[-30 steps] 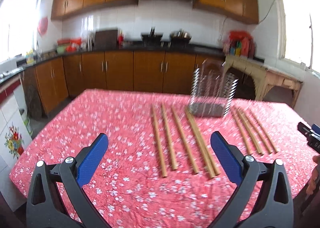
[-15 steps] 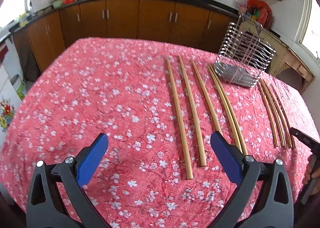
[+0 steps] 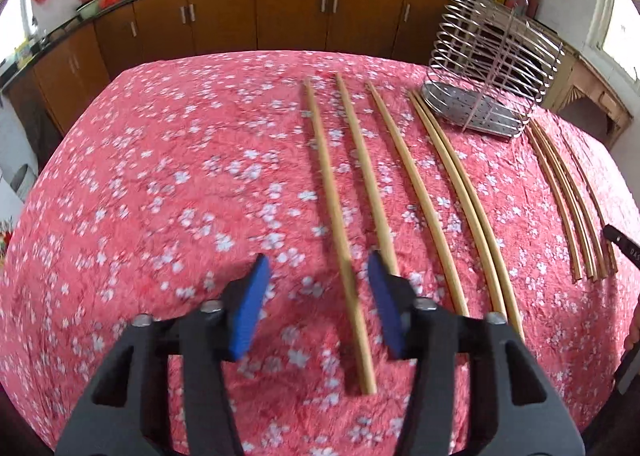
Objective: Organize utensils
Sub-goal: 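Lower the left tool onto a wooden chopstick and close it while the right tool grasps another chopstick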
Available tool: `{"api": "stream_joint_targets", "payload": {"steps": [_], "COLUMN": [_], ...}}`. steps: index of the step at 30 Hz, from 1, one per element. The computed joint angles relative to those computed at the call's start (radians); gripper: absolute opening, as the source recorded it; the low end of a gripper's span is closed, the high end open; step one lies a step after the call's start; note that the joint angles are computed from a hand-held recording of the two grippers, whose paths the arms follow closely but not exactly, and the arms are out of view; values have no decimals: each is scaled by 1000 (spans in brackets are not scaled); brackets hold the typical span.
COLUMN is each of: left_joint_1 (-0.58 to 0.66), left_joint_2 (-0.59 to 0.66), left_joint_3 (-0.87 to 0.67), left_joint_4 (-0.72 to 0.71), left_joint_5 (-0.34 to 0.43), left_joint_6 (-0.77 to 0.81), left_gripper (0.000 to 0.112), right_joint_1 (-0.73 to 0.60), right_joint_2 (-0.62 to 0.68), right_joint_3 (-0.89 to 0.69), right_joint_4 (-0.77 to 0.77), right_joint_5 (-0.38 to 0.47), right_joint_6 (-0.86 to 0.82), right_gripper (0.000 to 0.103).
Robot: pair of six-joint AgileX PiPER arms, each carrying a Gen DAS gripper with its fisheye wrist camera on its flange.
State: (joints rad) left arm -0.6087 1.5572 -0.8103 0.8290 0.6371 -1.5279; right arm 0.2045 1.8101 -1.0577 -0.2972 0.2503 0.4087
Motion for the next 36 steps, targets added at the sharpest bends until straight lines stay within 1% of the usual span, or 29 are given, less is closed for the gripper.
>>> {"api": "stream_joint_targets", "payload": {"steps": [1,3,4,6,8,11,15,16,17,18,19,22,25,26,28,31,33,34,36], "left_joint_1": [-6,-7,6,41,89,180,231,237,235,222,211,142,117,96,86,57,37,29,7], "left_joint_2": [13,31,39,57,82,124,119,116,101,85,69,26,13,16,9,-6,-13,-12,-12], "left_joint_3": [-15,-38,-48,-69,-107,-163,-146,-142,-128,-109,-91,-41,-12,-8,-7,18,33,35,44], "left_joint_4": [2,0,-3,-10,-23,-40,-29,-32,-31,-14,-5,13,15,37,38,54,68,77,105], "left_joint_5": [18,45,47,31,32,6,-47,-56,-65,-64,-67,-48,-55,-39,-23,-22,-19,-15,-1], "left_joint_6": [10,29,50,91,142,212,223,228,226,203,189,137,108,76,70,14,-19,-33,-80], "left_gripper": [33,10,7,7,7,7,7,7,7,7,7,7,8,8,8,8,8,8,8], "right_joint_1": [4,7,-1,-6,-17,-40,-47,-53,-55,-53,-51,-45,-32,-31,-32,-34,-31,-27,-27], "right_joint_2": [1,10,23,45,68,97,108,102,93,86,78,56,26,17,-2,-22,-37,-42,-49], "right_joint_3": [-3,-13,-32,-72,-112,-158,-179,-174,-158,-146,-134,-92,-37,-23,3,37,69,82,95], "right_joint_4": [-9,-19,3,27,32,58,92,135,162,166,165,189,138,139,157,168,133,92,69], "right_joint_5": [3,6,11,30,48,66,79,79,68,62,57,39,9,4,-4,-20,-43,-55,-61], "right_joint_6": [9,19,-9,-31,-34,-65,-107,-148,-171,-174,-177,-204,-149,-147,-164,-177,-141,-99,-75], "right_gripper": [8,8,8,8,8,8,8,10,11,17,20,20,20,20,20,20,20,20,19]}}
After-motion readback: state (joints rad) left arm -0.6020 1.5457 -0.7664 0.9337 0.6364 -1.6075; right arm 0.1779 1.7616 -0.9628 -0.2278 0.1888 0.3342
